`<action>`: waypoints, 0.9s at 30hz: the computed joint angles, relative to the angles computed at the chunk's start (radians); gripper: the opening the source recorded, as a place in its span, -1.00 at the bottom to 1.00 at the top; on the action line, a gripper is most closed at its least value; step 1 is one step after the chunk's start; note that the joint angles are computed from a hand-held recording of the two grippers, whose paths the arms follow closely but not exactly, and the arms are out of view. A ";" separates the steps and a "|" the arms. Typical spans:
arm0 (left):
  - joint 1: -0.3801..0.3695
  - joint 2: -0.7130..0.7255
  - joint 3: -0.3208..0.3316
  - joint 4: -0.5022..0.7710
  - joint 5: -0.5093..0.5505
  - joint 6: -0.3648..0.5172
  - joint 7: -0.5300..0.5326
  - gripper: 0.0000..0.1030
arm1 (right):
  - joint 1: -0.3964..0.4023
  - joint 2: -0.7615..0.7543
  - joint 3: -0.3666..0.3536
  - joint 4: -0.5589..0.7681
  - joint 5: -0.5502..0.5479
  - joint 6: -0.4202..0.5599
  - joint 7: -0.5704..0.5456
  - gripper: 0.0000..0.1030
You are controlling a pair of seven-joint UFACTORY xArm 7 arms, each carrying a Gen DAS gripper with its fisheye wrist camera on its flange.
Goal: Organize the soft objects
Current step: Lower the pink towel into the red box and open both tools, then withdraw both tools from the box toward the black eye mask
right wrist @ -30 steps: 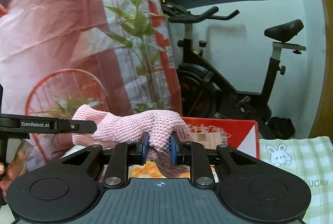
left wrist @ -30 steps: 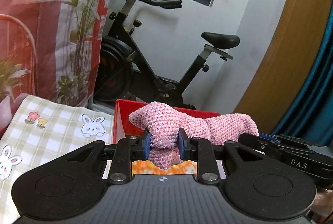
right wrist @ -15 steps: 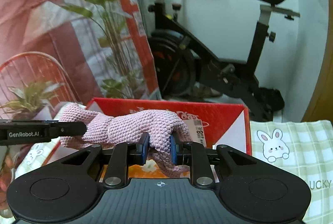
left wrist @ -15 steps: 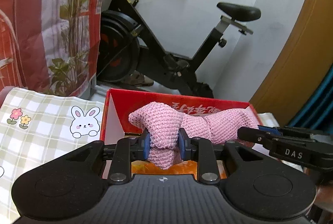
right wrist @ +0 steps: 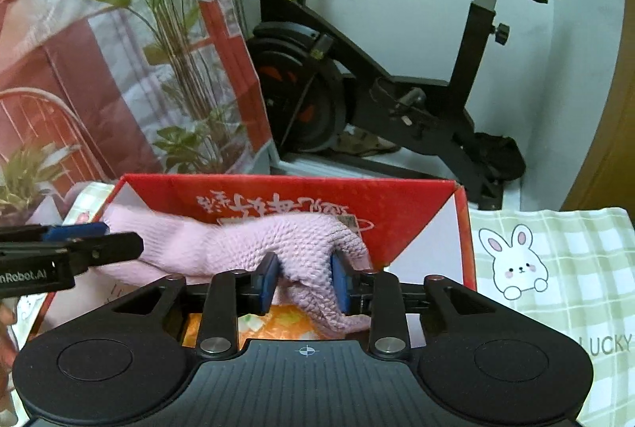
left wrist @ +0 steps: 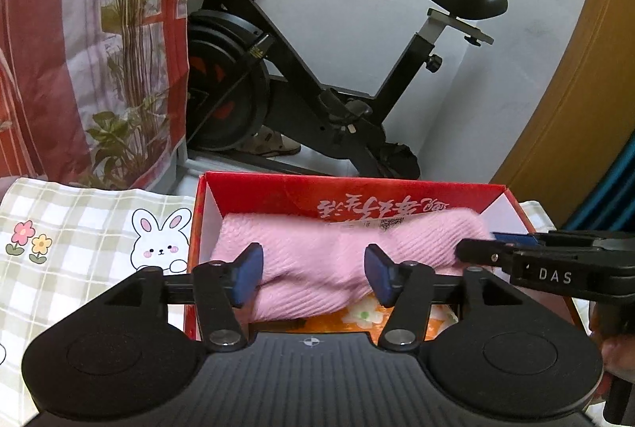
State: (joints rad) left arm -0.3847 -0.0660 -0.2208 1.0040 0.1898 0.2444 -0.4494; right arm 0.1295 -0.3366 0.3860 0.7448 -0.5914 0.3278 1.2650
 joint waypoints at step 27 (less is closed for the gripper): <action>-0.023 -0.430 -0.042 -0.287 -0.117 0.070 0.049 0.21 | 0.095 -0.342 0.154 -0.095 0.150 0.164 -0.024 -0.43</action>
